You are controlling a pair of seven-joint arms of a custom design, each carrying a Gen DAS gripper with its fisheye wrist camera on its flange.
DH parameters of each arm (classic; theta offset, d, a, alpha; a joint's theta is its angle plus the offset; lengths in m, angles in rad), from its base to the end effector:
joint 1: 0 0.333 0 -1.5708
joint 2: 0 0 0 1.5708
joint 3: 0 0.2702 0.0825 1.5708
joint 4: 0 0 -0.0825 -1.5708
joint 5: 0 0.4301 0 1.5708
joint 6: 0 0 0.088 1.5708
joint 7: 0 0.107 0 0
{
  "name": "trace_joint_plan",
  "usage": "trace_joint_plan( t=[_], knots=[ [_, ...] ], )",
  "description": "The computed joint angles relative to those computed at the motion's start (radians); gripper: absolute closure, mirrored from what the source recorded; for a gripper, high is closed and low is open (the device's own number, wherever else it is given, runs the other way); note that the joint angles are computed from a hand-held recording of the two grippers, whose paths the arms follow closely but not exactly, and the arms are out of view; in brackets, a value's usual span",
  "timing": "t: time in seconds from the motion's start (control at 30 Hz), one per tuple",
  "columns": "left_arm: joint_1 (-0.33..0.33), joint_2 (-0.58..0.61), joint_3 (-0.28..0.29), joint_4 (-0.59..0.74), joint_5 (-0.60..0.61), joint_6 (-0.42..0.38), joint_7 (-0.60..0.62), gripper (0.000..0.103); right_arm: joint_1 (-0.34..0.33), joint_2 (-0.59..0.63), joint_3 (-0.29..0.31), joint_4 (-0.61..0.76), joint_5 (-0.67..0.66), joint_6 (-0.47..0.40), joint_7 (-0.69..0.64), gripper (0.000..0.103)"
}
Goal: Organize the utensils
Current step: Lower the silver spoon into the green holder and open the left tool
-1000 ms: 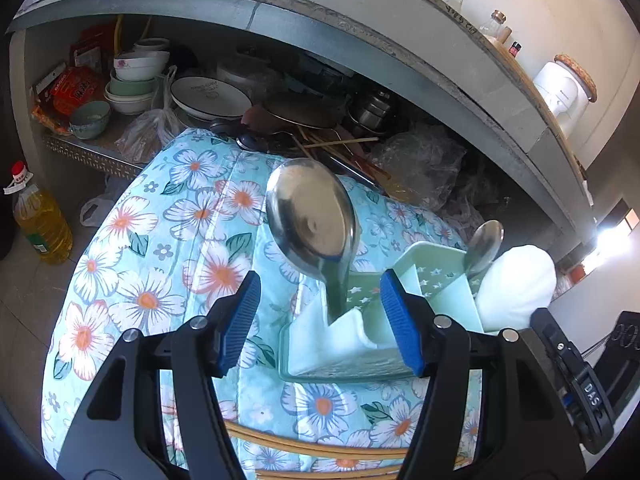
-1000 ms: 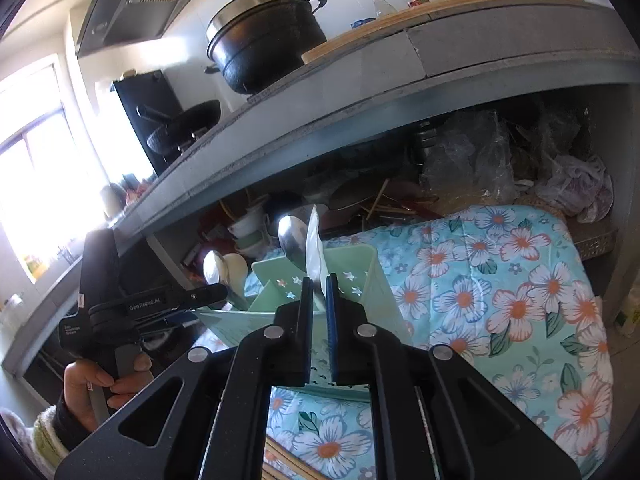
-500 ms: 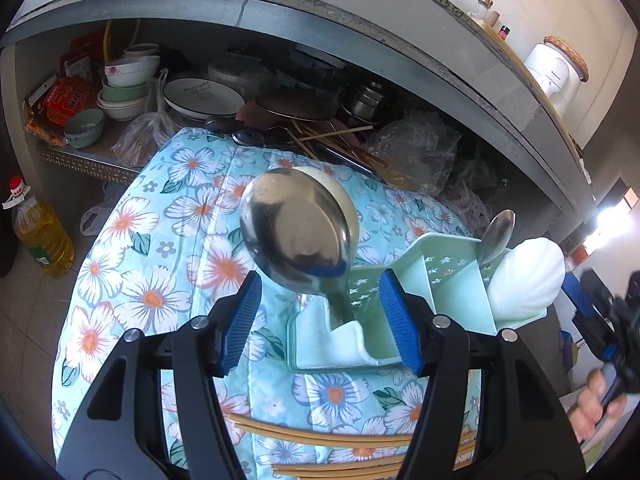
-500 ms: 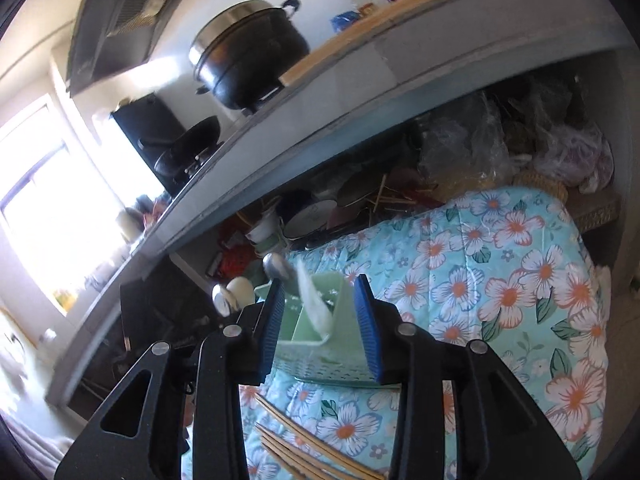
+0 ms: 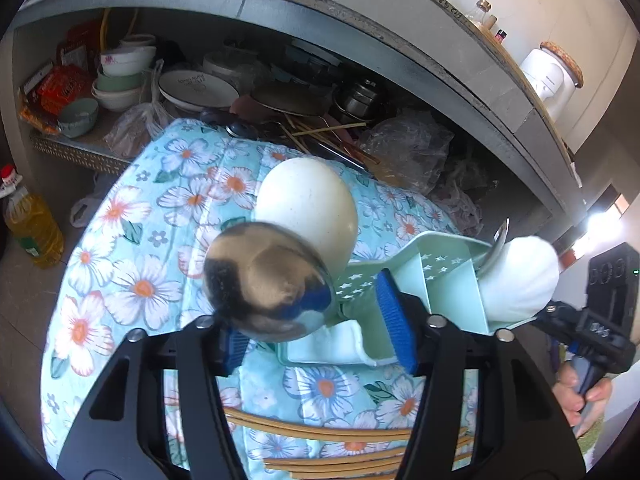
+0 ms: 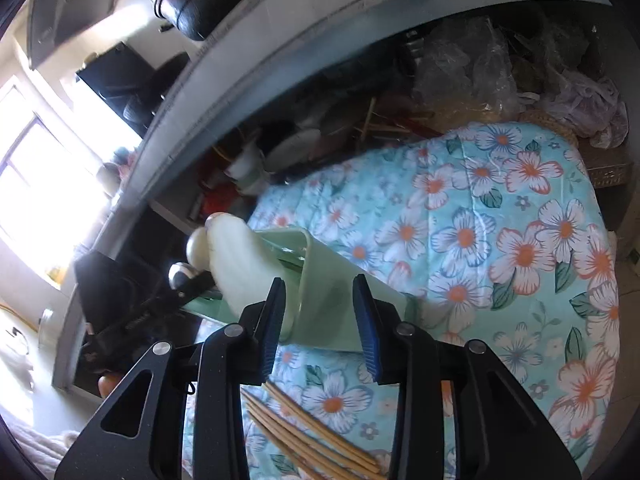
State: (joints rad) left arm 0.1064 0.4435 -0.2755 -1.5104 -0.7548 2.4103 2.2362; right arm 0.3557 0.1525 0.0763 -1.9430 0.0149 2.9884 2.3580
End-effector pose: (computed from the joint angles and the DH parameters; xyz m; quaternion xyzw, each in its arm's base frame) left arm 0.7390 -0.1016 0.4126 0.5346 -0.7389 0.4102 0.0012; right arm 0.6139 0.2798 0.4452 -0.5076 0.7455 -0.0664 0.4269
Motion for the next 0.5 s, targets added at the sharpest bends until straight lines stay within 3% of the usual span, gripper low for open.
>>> trace_joint_plan(
  t=[0.07, 0.1, 0.17, 0.23, 0.5],
  knots=[
    [0.013, 0.016, -0.011, 0.022, -0.028, -0.042, 0.0, 0.063, 0.005, 0.007, -0.011, 0.014, -0.021, -0.02, 0.022, 0.078],
    [0.015, 0.029, -0.013, 0.04, -0.032, -0.067, -0.004, 0.076, 0.013, 0.009, -0.023, 0.022, -0.05, -0.031, 0.044, 0.081],
    [0.0, 0.037, -0.01, 0.045, -0.022, -0.045, -0.018, 0.077, 0.038, 0.01, -0.056, 0.039, -0.155, -0.059, 0.118, 0.084],
    [-0.005, 0.042, -0.013, 0.049, -0.021, -0.028, -0.022, 0.077, 0.032, 0.012, -0.053, 0.046, -0.179, -0.063, 0.13, 0.086],
    [-0.028, 0.101, -0.021, 0.134, 0.031, -0.016, -0.085, 0.077, 0.003, 0.018, -0.047, 0.052, -0.171, -0.024, 0.122, 0.088]
  ],
)
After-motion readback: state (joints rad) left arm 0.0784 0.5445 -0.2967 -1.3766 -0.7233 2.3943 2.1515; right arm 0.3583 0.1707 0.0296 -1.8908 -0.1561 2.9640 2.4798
